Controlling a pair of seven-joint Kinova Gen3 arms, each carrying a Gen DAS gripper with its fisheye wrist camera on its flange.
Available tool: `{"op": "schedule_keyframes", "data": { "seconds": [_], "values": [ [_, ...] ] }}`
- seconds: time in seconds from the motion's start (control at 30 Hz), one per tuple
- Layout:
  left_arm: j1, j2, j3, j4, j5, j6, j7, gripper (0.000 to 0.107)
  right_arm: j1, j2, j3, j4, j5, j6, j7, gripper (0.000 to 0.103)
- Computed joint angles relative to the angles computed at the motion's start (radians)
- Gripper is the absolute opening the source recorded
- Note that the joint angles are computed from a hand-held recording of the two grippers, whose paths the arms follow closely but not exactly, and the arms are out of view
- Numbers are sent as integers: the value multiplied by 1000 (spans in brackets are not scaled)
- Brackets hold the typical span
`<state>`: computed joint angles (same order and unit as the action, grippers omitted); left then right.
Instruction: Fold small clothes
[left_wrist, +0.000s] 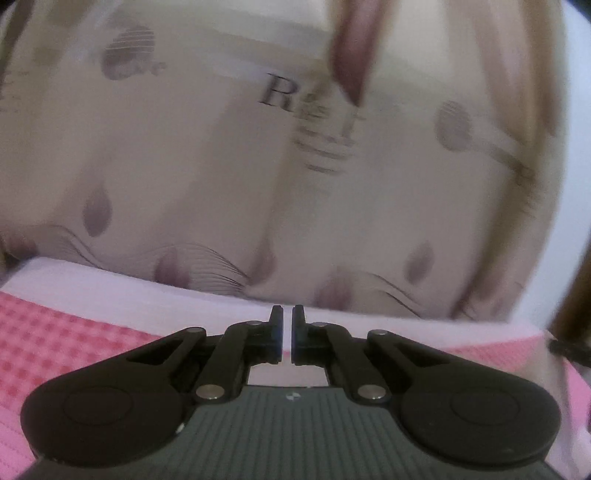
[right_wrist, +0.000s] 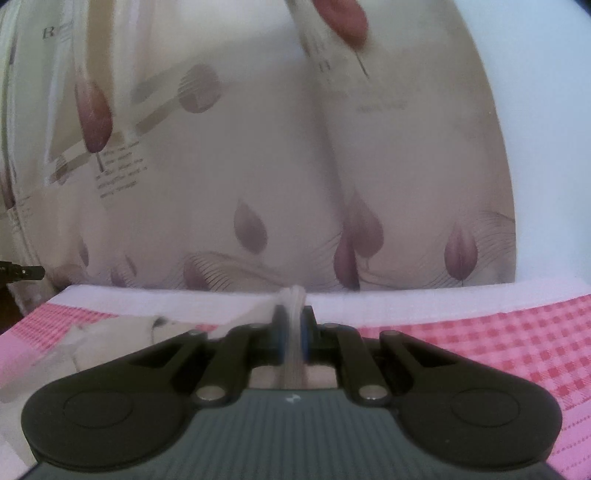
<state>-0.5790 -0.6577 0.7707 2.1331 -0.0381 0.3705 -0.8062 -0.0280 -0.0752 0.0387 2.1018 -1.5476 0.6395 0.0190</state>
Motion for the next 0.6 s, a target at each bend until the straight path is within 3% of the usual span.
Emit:
{"op": "schedule_keyframes", "data": {
  "seconds": [0.1,0.2,0.23,0.27,0.3,0.33,0.37,0.43,0.53,0.6],
  "values": [
    [22,63,-35,32,48,-30,-73,0,-4,27,-31,0,-23,-67,-2,9],
    [160,189,-110,37,113,-23,-195,2,-8,40,-14,18,-22,-48,-16,9],
    [206,225,-131,23,112,10,-236,18,-5,35,-14,28,-17,-45,-9,9],
    [252,248,-156,20,125,26,-276,43,-1,31,-12,36,-15,-38,-4,9],
    [299,265,-189,20,142,33,-317,59,5,29,-6,42,-13,-19,-5,9],
    [345,277,-226,22,160,36,-358,82,10,28,-1,46,-13,-4,-6,9],
    [391,279,-269,35,188,23,-398,88,13,23,0,50,-12,1,-6,9],
    [484,303,-344,40,201,17,-433,89,18,18,2,52,-6,8,-12,9],
    [583,368,-396,18,109,58,-364,84,20,20,2,44,19,14,-37,9],
    [569,352,-343,28,27,55,-324,48,20,18,2,44,28,16,-40,9]
  ]
}}
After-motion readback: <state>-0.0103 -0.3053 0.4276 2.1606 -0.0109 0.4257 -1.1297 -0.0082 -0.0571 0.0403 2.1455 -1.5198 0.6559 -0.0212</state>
